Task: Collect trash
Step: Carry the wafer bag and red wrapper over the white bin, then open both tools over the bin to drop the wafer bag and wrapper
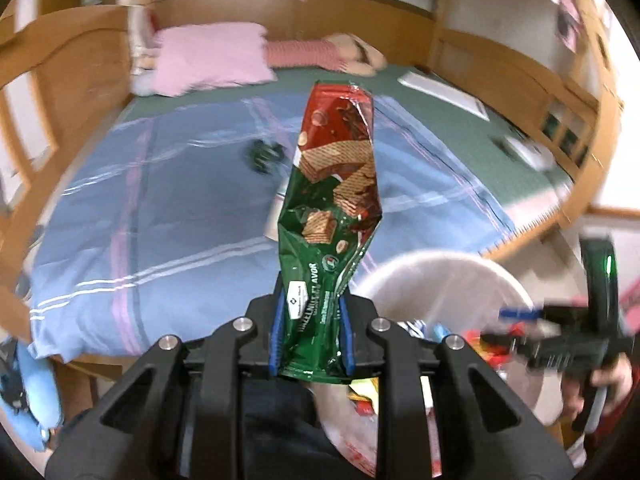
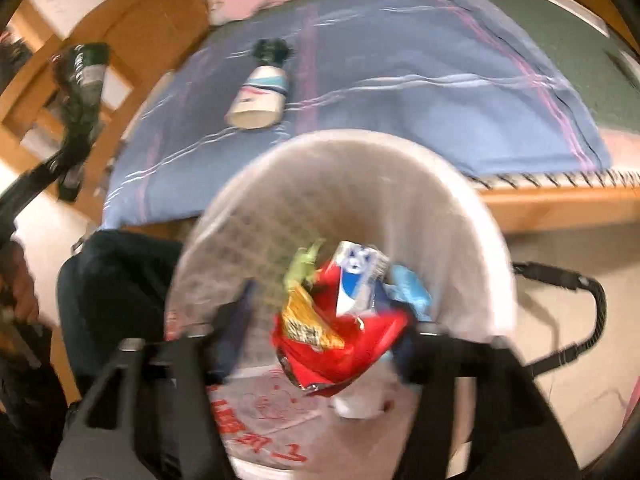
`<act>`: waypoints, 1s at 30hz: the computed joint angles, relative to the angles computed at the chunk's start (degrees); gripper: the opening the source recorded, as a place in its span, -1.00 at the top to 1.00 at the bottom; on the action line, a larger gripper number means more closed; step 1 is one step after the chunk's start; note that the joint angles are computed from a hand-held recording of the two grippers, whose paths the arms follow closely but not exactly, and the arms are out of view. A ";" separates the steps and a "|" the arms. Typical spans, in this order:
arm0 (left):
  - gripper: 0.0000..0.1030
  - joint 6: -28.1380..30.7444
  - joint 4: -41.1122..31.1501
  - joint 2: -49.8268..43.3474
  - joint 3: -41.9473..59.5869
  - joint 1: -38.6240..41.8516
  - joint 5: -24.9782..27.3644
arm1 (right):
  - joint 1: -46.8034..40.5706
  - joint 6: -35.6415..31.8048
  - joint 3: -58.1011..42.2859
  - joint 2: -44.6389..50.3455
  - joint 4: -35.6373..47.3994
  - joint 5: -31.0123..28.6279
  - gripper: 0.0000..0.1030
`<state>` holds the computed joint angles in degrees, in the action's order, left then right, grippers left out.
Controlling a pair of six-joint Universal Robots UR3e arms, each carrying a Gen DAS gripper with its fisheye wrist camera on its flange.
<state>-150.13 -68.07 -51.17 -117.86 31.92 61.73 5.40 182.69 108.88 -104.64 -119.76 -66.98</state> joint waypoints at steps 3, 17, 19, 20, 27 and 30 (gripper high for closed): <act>0.55 3.67 -4.77 -1.01 0.36 -2.94 -1.89 | -7.34 0.77 2.58 -6.59 -0.44 5.90 -0.44; -0.90 7.77 -5.76 -7.56 0.51 -3.78 -5.54 | -22.12 4.65 4.35 -16.90 -0.10 11.11 -0.58; -0.90 0.05 0.15 -15.88 3.81 -1.22 -4.97 | -25.71 0.91 4.02 -18.49 4.65 13.41 -0.58; -0.92 -3.04 2.66 -19.98 5.92 -1.01 -4.20 | -25.11 1.04 3.88 -17.12 3.88 12.93 -0.58; -0.93 -23.58 16.75 -54.90 32.54 -15.78 15.73 | -8.89 7.68 -2.89 -3.86 -1.47 -4.26 -0.58; -0.93 -22.37 13.92 -65.94 43.81 -21.47 20.72 | -6.52 7.87 -3.44 -1.28 -2.09 -5.16 -0.58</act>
<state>-172.50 -54.15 -117.11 -74.05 10.45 82.45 -1.12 190.56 105.44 -105.92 -121.85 -72.14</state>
